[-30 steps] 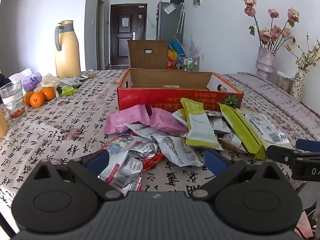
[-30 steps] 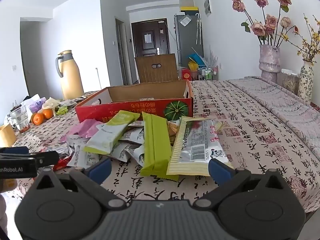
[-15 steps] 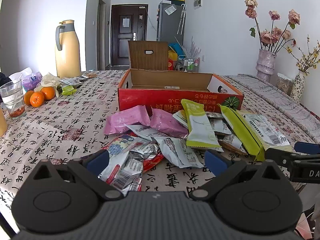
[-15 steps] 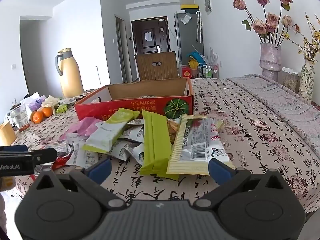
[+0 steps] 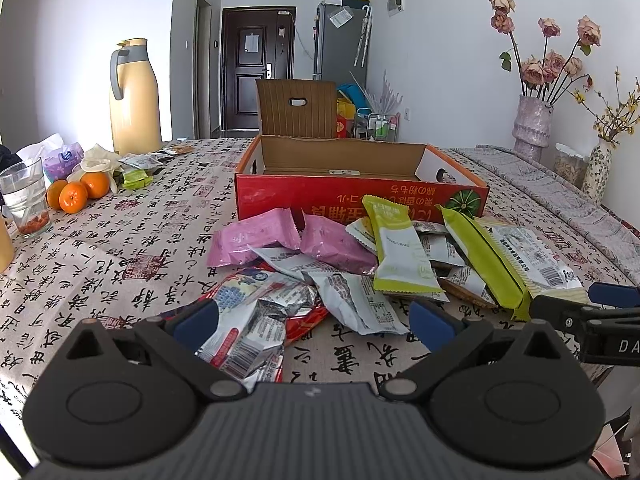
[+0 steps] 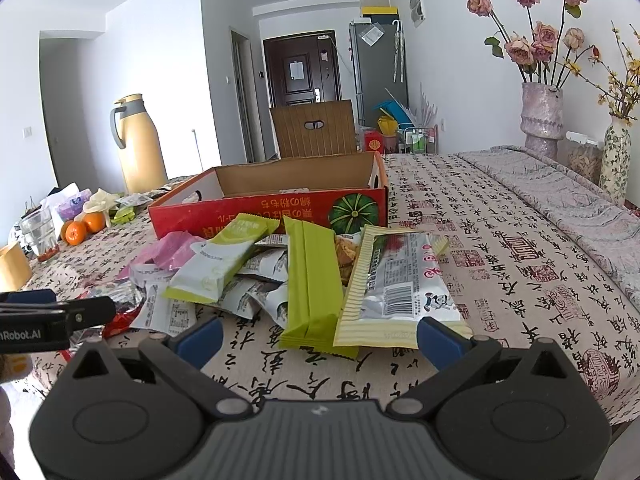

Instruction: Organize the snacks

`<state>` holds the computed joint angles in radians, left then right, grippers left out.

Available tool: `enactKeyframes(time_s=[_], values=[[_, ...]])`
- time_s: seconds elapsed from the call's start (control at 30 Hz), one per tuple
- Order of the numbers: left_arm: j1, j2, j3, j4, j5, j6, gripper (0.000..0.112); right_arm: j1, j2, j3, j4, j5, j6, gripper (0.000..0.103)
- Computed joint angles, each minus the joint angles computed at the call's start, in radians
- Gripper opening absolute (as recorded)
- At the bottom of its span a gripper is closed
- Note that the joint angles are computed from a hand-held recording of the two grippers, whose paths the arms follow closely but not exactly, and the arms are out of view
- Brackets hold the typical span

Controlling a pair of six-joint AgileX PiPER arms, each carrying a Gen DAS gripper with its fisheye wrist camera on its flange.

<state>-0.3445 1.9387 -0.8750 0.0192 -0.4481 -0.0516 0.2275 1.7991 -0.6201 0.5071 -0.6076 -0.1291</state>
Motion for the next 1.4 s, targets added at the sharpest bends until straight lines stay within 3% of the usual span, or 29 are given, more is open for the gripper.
enactKeyframes(time_s=[1.07,1.4], values=[[0.002,0.019,-0.008,0.005,-0.005,-0.008,0.103,-0.016,0.020,-0.007,-0.033,-0.001,0.030,0.103],[0.000,0.036,-0.043,-0.012,0.024,0.000,0.103,-0.045,0.015,-0.025,-0.024,0.024,0.008,0.103]])
